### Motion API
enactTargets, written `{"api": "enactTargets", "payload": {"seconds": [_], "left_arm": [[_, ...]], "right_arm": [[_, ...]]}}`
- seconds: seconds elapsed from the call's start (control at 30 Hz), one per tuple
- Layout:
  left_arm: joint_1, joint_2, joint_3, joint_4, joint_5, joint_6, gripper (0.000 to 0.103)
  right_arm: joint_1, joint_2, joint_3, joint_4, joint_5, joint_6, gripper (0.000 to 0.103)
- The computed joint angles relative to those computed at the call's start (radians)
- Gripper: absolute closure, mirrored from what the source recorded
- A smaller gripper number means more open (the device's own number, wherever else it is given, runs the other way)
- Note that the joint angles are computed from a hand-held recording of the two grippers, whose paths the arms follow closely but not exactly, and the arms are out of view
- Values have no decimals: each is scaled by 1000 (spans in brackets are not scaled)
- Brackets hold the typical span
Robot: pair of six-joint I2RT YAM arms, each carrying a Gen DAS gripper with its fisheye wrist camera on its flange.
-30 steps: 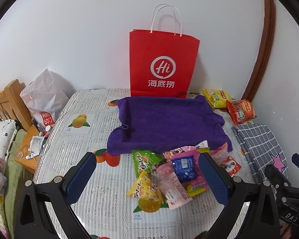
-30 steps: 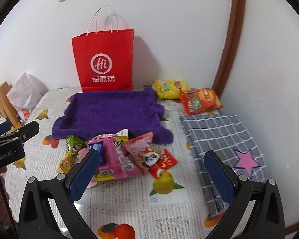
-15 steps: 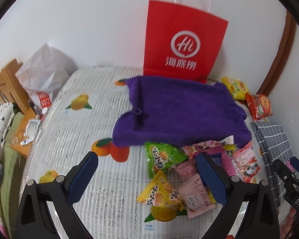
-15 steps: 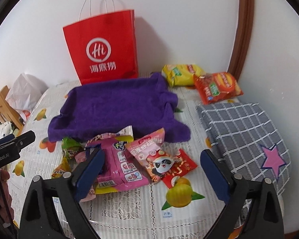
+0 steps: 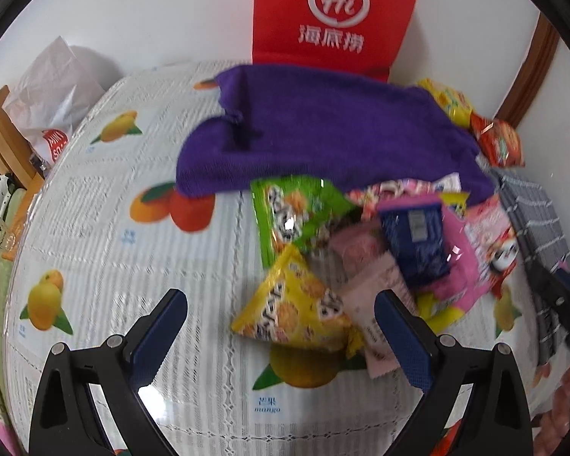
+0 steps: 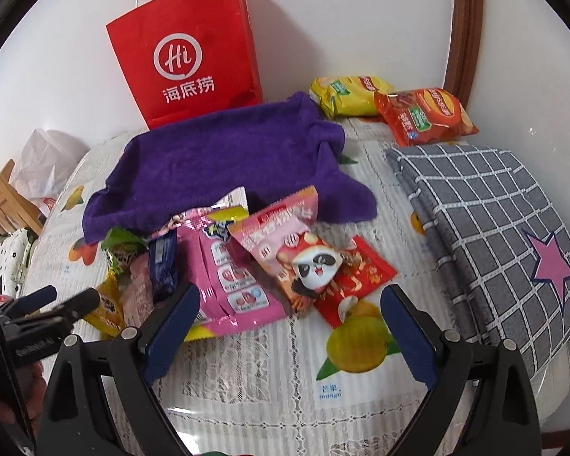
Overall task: Organize snacks
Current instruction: 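Grasp the yellow triangular bag with the left tool while the right tool approaches the panda packet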
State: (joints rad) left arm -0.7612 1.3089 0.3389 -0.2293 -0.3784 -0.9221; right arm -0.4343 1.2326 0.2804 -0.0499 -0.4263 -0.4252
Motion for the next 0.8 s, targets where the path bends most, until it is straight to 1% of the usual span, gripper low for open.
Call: {"api": "enactTargets", "payload": {"seconds": [0.1, 0.2, 0.27, 0.33, 0.4, 0.47, 0.63, 0.67, 0.7, 0.73, 0.8], "left_arm": [[-12, 65, -8, 53, 7, -8, 4], [-12, 108, -10, 63, -13, -9, 4], [6, 89, -34, 72, -3, -5, 4], [28, 64, -51, 59, 5, -21, 4], [36, 36, -73, 73, 9, -14, 4], [37, 49, -76, 92, 9, -9, 4], [38, 161, -65, 200, 23, 30, 20], [41, 197, -58, 223, 28, 40, 22], [32, 213, -54, 233, 9, 39, 22], [29, 219, -53, 239, 2, 40, 25], [35, 230, -51, 253, -4, 54, 26]], "right_arm": [[-28, 27, -5, 12, -15, -21, 7], [-39, 52, -3, 22, -10, -34, 7], [-46, 60, -3, 32, -10, -36, 7], [-49, 69, 4, 32, -14, -32, 7], [-52, 84, 16, 29, -25, -24, 7], [-53, 93, 20, 36, -25, -21, 7], [-77, 134, 29, 65, -12, -32, 7], [-84, 146, 35, 66, -12, -35, 7], [-91, 161, 41, 70, -9, -39, 7], [-96, 174, 46, 75, -5, -42, 7], [-101, 195, 49, 93, 5, -46, 7]]}}
